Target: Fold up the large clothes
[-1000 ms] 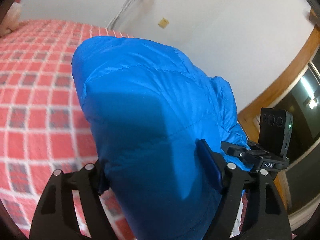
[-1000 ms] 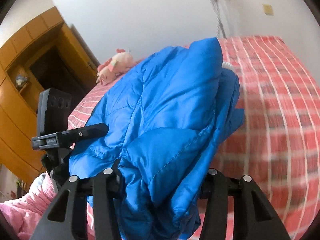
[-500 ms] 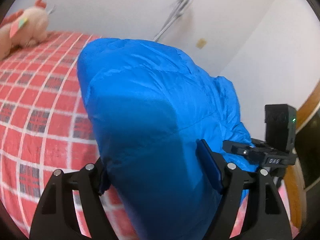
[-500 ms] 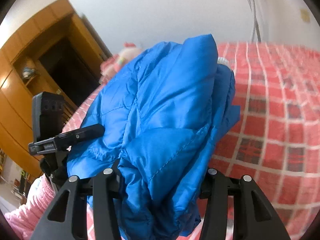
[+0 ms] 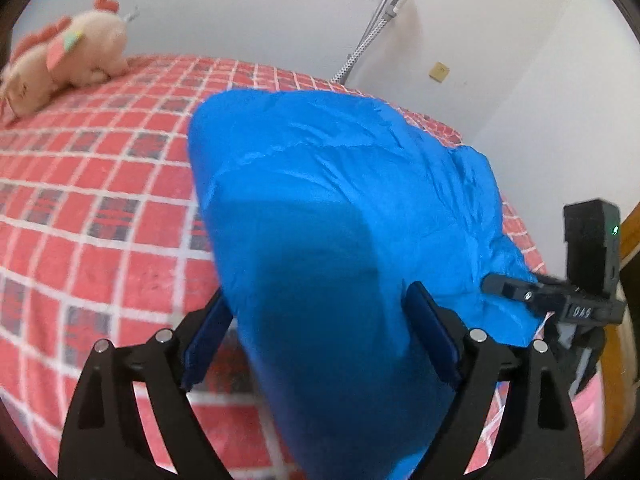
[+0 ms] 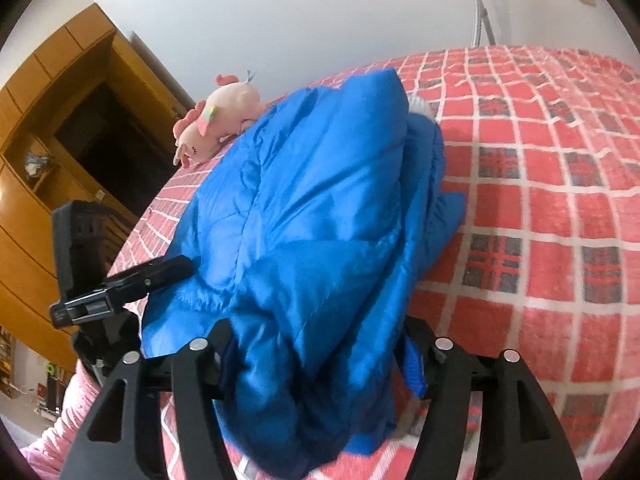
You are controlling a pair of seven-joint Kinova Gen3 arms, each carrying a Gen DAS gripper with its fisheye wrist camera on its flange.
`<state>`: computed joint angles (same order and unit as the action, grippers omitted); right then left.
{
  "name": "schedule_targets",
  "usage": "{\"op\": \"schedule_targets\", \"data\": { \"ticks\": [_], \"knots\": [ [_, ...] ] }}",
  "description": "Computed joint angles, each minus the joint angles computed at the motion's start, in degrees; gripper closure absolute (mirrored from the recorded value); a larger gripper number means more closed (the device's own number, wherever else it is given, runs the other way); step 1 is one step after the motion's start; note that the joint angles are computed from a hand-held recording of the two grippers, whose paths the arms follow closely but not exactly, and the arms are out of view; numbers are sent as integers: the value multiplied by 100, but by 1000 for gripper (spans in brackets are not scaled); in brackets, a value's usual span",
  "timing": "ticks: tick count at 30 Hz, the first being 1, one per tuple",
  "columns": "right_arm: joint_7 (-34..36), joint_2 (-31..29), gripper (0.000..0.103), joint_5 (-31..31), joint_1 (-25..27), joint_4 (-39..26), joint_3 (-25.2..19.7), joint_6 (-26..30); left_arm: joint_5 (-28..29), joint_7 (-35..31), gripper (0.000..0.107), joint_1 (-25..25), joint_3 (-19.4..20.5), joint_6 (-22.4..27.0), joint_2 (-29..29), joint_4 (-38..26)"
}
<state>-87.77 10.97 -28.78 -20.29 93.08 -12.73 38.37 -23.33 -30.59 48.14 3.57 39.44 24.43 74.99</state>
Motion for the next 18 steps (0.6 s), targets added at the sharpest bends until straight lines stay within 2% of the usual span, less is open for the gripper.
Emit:
{"op": "schedule_targets", "data": {
  "ticks": [4,7,9,11,14,16,18],
  "knots": [
    [171,-388,39,-23,244,376,-203,-116,-359,271,21,324,-94,168,-166,183],
    [-119,-540,39,362,918,595,-939,-242,-807,615,20,542,-184,231,-201,365],
    [-334,-484,39,458,1200,674,-1226,-232,-983,777,18,564,-162,211,-148,443],
    [-574,-391,39,469,1145,740,-1150,-210,-968,806,15,488,-98,165,-64,460],
    [-1041,-356,39,651,1297,731,-1389,-255,-870,950,15,421,-83,89,-67,512],
    [-1507,-509,39,1094,1003,723,-1224,-283,-897,1011,15,504,-77,390,-88,382],
    [-1937,-776,37,1560,473,754,-850,-267,-1078,1206,16,754,-191,700,-126,293]
  ]
}}
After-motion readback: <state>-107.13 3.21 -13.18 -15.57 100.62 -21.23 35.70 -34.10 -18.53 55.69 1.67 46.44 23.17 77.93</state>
